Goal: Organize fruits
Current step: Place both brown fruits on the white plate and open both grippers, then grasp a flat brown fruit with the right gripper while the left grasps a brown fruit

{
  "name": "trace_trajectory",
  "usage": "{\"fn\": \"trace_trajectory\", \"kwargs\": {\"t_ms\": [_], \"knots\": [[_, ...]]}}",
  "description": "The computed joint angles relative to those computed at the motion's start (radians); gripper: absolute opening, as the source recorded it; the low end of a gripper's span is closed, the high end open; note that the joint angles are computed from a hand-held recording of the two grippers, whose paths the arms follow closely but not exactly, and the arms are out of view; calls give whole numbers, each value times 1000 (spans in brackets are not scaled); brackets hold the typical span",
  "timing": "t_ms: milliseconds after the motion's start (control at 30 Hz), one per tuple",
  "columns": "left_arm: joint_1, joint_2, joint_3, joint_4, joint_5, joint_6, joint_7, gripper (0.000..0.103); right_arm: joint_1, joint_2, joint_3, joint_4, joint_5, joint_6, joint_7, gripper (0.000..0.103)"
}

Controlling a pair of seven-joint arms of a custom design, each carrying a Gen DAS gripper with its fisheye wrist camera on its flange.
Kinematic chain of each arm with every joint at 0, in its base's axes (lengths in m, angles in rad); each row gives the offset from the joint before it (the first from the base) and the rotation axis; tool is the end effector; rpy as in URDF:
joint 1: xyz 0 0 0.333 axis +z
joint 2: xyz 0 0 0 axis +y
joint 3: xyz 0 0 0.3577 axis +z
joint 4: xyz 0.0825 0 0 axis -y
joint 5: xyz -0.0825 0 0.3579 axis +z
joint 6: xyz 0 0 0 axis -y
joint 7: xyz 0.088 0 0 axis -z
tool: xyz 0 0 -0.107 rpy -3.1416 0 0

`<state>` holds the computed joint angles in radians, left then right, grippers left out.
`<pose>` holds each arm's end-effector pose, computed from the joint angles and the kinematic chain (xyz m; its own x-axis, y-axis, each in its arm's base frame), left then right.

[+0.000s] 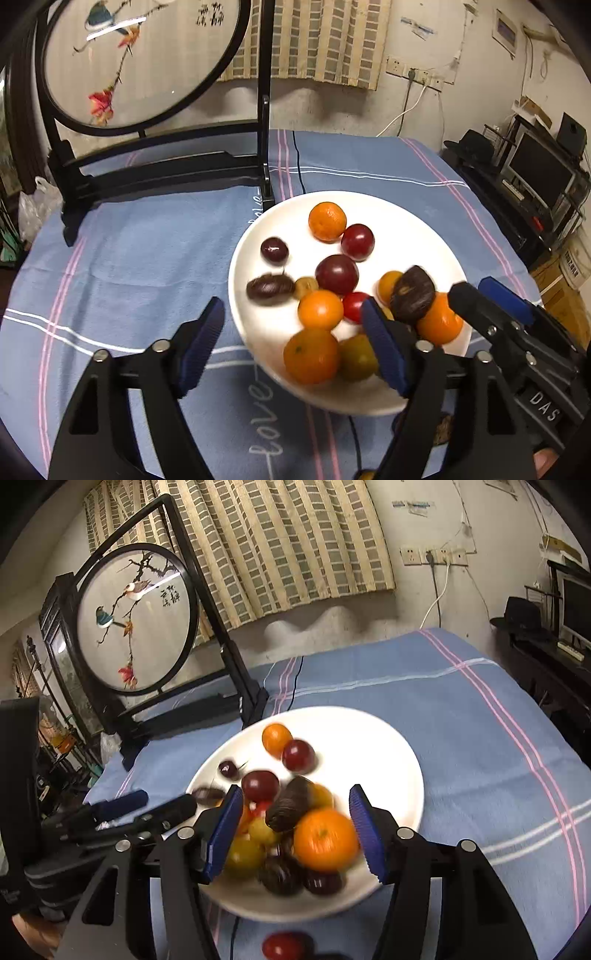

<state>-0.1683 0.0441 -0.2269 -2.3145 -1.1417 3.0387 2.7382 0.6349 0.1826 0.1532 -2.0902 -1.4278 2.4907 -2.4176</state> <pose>0.5007 -0.1323 0.4317 -0.4598 -0.8860 0.0600 -0.6710 0.3023 -0.6770 0.4071 0.4113 0.4141 -0.2378 -0.9277 -0.2877 -0.5457 0.3726 -0.7506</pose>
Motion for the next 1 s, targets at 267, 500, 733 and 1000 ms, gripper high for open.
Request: {"fn": "trace_trajectory", "kwargs": {"t_ms": [267, 500, 733, 1000], "knots": [[-23, -94, 27, -100, -324, -20, 336, 88, 27, -45, 39, -83, 76, -15, -19, 64], [-18, -154, 56, -202, -342, -60, 379, 88, 72, -32, 67, -109, 186, -64, -81, 64], [5, -180, 67, -256, -434, -76, 516, 89, 120, -4, 77, -101, 254, -98, -113, 64], [25, -233, 78, -322, -382, -149, 536, 89, 137, 44, 64, -63, 363, -121, -213, 64]]}}
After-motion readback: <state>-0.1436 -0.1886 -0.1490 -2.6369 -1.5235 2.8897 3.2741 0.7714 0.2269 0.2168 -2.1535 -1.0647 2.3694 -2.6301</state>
